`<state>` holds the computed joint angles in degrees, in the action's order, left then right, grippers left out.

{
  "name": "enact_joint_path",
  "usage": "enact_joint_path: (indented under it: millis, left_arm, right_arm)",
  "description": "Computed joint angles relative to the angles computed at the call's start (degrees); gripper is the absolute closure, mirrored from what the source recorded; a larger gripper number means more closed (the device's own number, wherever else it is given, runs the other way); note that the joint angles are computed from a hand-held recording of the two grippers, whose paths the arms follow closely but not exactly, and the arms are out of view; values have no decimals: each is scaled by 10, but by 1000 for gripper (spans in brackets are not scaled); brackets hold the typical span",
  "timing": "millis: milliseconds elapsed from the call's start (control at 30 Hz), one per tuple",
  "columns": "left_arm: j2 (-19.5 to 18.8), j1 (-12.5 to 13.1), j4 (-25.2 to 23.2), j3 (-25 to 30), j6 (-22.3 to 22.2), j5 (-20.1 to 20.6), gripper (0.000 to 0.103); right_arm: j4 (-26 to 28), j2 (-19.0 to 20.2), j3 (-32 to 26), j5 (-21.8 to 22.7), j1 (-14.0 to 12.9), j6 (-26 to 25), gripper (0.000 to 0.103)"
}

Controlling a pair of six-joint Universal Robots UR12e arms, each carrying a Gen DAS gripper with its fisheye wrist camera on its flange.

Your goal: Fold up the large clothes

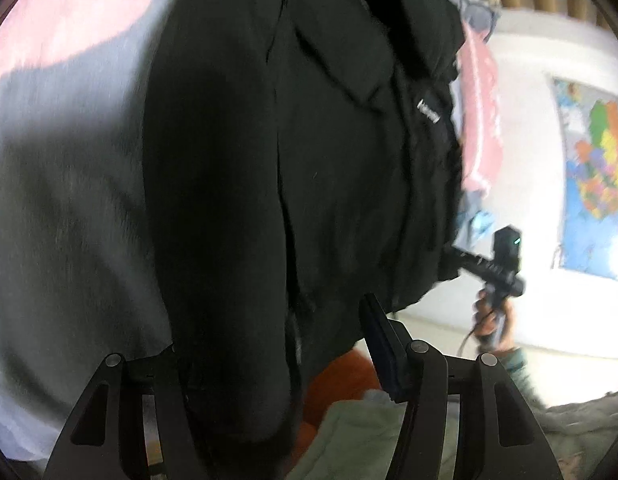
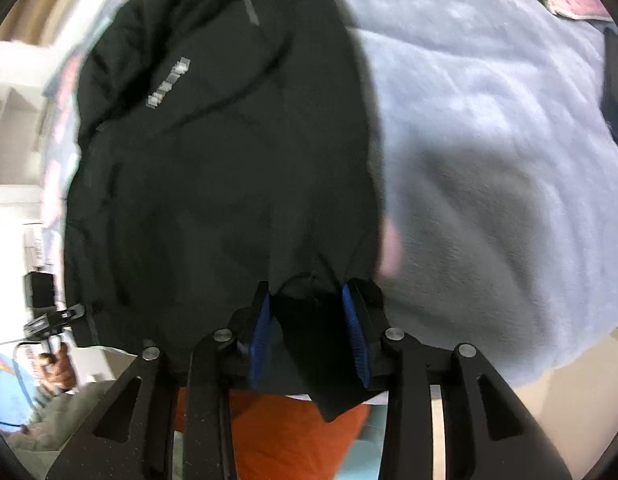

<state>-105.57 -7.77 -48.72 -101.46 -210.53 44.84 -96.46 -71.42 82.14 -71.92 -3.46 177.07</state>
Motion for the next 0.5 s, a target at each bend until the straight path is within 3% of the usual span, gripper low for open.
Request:
enact_joint_path:
  millis: [133, 267, 333, 433, 500]
  left_arm:
    - [6, 0, 4, -9, 2, -1, 43]
    - [8, -3, -12, -10, 15, 1, 43]
    - [2, -7, -6, -10, 6, 3, 43]
    - [2, -8, 25, -13, -10, 3, 54]
    - [3, -5, 49, -17, -22, -10, 56]
  right_arm:
    - [22, 0, -5, -35, -1, -9, 63]
    - [52, -2, -1, -37, -5, -22, 62]
    - [54, -4, 5, -22, -8, -20, 65]
    - [20, -22, 21, 13, -13, -47, 82]
    - [2, -29, 27, 52, -18, -50, 82]
